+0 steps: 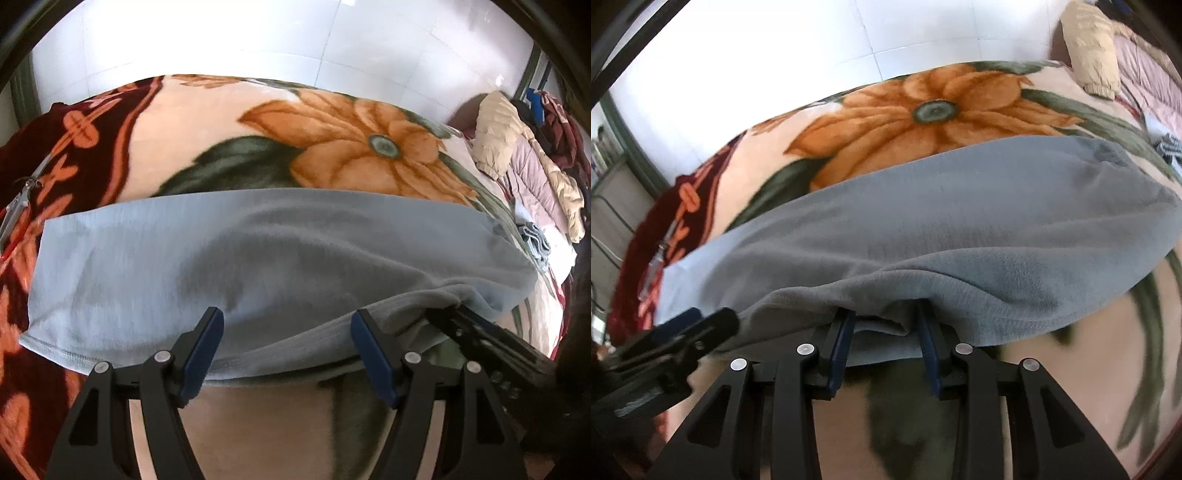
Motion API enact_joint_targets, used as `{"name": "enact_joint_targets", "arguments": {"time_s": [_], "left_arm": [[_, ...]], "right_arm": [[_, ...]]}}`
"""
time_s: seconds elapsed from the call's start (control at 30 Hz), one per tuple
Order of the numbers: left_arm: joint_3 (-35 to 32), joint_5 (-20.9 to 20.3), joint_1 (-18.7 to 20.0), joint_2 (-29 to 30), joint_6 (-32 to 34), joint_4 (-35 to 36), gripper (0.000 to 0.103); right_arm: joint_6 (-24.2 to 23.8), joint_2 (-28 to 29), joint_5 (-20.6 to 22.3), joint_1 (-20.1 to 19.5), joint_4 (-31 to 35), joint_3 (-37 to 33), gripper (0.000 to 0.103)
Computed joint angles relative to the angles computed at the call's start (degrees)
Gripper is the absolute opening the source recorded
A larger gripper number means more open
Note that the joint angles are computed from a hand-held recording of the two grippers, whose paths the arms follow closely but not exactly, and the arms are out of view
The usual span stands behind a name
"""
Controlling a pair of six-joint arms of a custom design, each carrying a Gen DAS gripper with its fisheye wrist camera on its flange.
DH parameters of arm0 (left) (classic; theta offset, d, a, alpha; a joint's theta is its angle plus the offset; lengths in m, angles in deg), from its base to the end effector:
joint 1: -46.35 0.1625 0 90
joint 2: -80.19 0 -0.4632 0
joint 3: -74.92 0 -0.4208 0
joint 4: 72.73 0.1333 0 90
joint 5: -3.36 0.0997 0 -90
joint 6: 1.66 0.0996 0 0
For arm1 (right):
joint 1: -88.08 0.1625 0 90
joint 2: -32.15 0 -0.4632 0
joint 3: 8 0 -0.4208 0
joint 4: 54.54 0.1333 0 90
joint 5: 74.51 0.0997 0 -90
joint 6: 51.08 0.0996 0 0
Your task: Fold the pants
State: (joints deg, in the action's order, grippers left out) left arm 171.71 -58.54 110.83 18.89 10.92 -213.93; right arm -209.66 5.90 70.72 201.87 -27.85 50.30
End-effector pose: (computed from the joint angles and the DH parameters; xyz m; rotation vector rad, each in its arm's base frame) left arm -0.1324 -0.6957 0.2669 0.7791 2.5368 -0.4384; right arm 0.3361 -0.6347 0.0438 -0.2817 -2.2487 1.0301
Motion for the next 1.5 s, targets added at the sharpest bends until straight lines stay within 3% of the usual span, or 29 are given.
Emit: {"name": "enact_joint_targets", "arguments": {"time_s": [0.03,0.13,0.33,0.53,0.73,0.87,1.0,1.13,1.33,1.43,1.5], "left_arm": [[0.12,0.06,0.00,-0.08,0.10,-0.06,0.075],[0.43,0.57,-0.14,-0.23,0.53,-0.26,0.075],[1.03,0.97,-0.34,-1.20,0.93,-0.85,0.075],[1.22,1.29,-0.71,-1.66,1.03,-0.74,0.075],[2.08,0.51,-1.77,-1.35,0.60,0.50,0.075],[2.88,-0.75,-2.90,-0.53,0.95,0.95,0.075],[3.74,-1.99,-3.96,0.12,0.99,2.03,0.075],[5.57,-1.44,-4.99,0.17,1.50,3.03,0.075],[8.15,0.88,-5.69,-0.54,2.22,2.19,0.075],[8.31,1.06,-5.64,-0.69,1.84,2.60,0.075],[8.71,1.34,-5.66,-0.89,2.04,2.38,0.075]], "right_arm": [[0.01,0.39,1.15,0.16,0.33,-0.36,0.019],[1.37,0.07,1.71,0.44,1.49,-0.04,0.009],[0.61,-3.07,0.48,3.11,1.83,4.01,0.008],[4.09,-4.29,-0.50,5.50,4.80,7.54,0.007],[6.48,-4.79,-3.22,4.19,5.49,10.61,0.004],[5.15,-7.22,-5.89,3.64,3.00,13.32,0.005],[3.32,-9.52,-3.83,4.06,1.17,15.37,0.006],[1.43,-12.39,-1.25,3.21,-1.83,17.39,0.015],[-9.88,-14.93,1.28,0.04,-7.37,17.07,0.021],[-8.34,-13.64,4.31,-1.99,-2.63,15.33,0.021],[-3.58,-12.77,5.71,-3.72,3.00,15.14,0.019]]}}
